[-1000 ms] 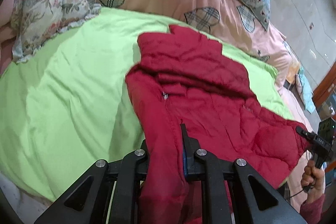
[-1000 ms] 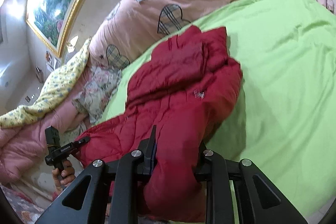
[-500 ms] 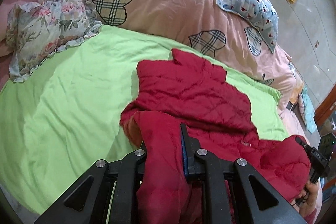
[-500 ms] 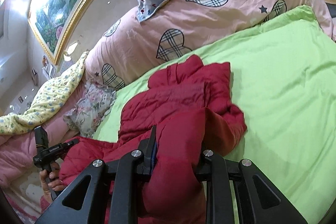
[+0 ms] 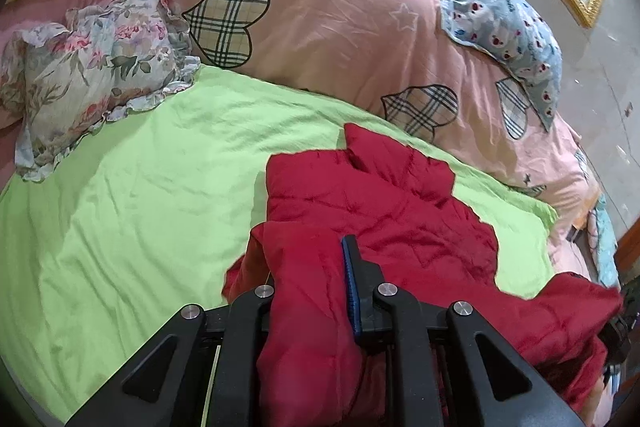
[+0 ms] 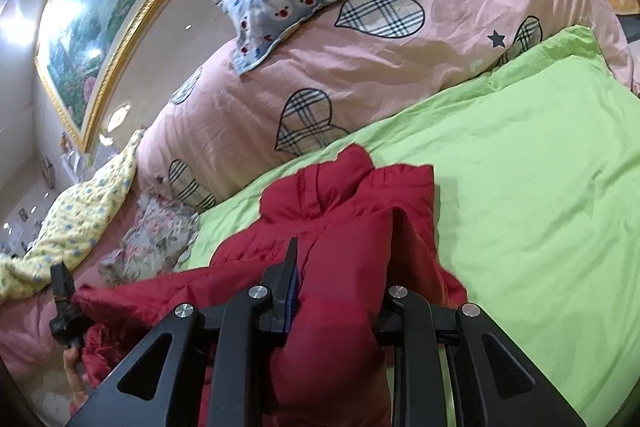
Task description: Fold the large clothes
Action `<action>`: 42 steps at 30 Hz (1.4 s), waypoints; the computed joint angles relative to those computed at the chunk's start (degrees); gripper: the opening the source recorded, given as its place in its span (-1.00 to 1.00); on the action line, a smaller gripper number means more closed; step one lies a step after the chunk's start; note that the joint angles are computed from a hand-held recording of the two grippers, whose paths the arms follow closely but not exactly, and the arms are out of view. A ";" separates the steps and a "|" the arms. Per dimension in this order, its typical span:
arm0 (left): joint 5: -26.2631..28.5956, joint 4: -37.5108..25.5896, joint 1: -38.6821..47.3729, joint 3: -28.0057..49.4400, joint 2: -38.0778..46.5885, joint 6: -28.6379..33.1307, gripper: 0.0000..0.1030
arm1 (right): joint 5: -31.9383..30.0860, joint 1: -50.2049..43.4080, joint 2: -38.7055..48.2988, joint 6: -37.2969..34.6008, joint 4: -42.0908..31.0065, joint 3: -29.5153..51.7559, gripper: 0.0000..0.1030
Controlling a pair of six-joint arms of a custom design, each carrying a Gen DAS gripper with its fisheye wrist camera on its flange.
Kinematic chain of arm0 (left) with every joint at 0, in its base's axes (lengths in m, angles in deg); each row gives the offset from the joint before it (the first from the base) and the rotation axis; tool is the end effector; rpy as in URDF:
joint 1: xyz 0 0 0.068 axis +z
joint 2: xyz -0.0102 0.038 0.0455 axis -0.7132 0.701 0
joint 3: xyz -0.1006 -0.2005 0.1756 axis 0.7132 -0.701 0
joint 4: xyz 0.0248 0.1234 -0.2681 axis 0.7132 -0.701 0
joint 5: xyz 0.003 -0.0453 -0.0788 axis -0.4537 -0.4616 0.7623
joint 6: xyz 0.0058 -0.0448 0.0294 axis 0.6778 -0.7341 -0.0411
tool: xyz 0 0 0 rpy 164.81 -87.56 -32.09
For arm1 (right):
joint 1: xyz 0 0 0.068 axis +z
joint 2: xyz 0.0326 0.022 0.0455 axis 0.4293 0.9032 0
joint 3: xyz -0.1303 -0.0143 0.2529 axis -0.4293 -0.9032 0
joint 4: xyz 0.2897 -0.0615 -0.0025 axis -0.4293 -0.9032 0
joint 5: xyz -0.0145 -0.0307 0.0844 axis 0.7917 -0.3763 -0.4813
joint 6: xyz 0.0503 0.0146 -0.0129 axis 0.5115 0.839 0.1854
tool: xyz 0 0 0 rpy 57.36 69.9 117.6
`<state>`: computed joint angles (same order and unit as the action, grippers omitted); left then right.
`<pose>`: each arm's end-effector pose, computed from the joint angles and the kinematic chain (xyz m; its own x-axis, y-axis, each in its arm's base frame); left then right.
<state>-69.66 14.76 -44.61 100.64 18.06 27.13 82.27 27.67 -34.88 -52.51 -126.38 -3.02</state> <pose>0.2310 -0.0067 0.3438 -0.7010 -0.2391 -0.6719 0.0314 0.9309 -0.3640 0.1214 0.0018 0.3470 -0.4847 0.4072 -0.7741 0.2580 0.9122 0.3183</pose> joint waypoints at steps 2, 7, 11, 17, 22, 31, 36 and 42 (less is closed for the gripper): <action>-1.61 1.74 -1.36 1.19 2.58 -1.56 -0.67 | -0.34 -1.46 1.81 -0.19 2.34 -0.11 -0.54; -6.49 6.16 -4.95 4.40 10.79 -4.82 -0.66 | -2.79 -6.00 6.31 0.16 8.08 -0.92 -0.52; -10.98 9.06 -7.74 7.68 18.15 -6.27 -0.66 | -3.06 -8.15 9.99 -0.29 11.61 -1.42 -0.50; -14.24 11.36 -9.22 14.74 30.80 -6.91 -0.66 | -4.19 -12.69 18.32 -1.38 17.97 -1.99 -0.47; -14.79 11.30 -8.99 23.15 42.62 -6.54 -0.63 | -3.07 -14.40 27.70 -2.16 23.18 -1.02 -0.47; -16.75 10.90 -8.96 36.05 57.75 -7.80 -0.56 | -1.79 -16.40 39.72 -2.60 30.95 0.08 -0.47; -18.19 9.78 -9.19 42.99 64.43 -7.98 -0.54 | -1.08 -16.95 45.36 -3.08 32.29 2.95 -0.47; -17.26 8.52 -8.63 47.64 68.14 -8.11 -0.51 | 0.57 -17.03 51.41 -2.95 33.33 6.21 -0.47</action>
<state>-86.92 23.28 -53.24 148.28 86.20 19.01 82.84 10.64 16.53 -55.47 -93.06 3.18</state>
